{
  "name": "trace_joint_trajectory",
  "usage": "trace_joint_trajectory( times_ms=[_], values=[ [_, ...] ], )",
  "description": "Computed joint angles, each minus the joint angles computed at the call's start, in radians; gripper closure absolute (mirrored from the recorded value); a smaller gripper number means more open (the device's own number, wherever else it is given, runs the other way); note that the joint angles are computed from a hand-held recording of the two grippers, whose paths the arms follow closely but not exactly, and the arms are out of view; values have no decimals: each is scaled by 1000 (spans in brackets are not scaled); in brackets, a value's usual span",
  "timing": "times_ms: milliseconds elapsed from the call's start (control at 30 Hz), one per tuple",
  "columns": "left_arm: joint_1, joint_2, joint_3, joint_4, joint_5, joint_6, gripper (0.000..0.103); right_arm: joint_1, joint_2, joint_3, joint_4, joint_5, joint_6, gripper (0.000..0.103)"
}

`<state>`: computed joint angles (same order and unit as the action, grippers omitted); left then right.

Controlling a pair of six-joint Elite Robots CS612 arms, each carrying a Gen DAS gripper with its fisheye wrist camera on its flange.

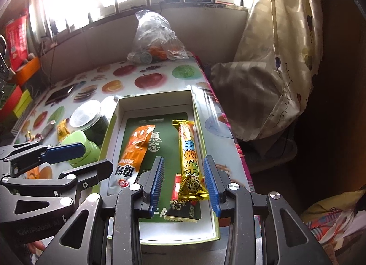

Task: Organize snacks
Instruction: 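Lift both open tools out of the box and move back over the snack pile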

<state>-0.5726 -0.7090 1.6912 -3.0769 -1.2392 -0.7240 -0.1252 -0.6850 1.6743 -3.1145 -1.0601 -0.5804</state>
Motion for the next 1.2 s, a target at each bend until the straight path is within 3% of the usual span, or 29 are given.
trace_joint_trajectory(
  times_ms=[633, 867, 1000, 1200],
  values=[
    [-11, -73, 171, -87, 90, -122, 49, 10, -52, 98, -59, 76, -2, 68],
    [-12, -94, 231, -104, 127, -168, 49, 25, -67, 133, -68, 108, -32, 68],
    [-8, -103, 283, -179, 128, -191, 49, 38, -74, 149, -56, 127, -66, 66],
    [-3, -130, 360, -167, 167, -287, 49, 66, -79, 168, -29, 155, -126, 62]
  ],
)
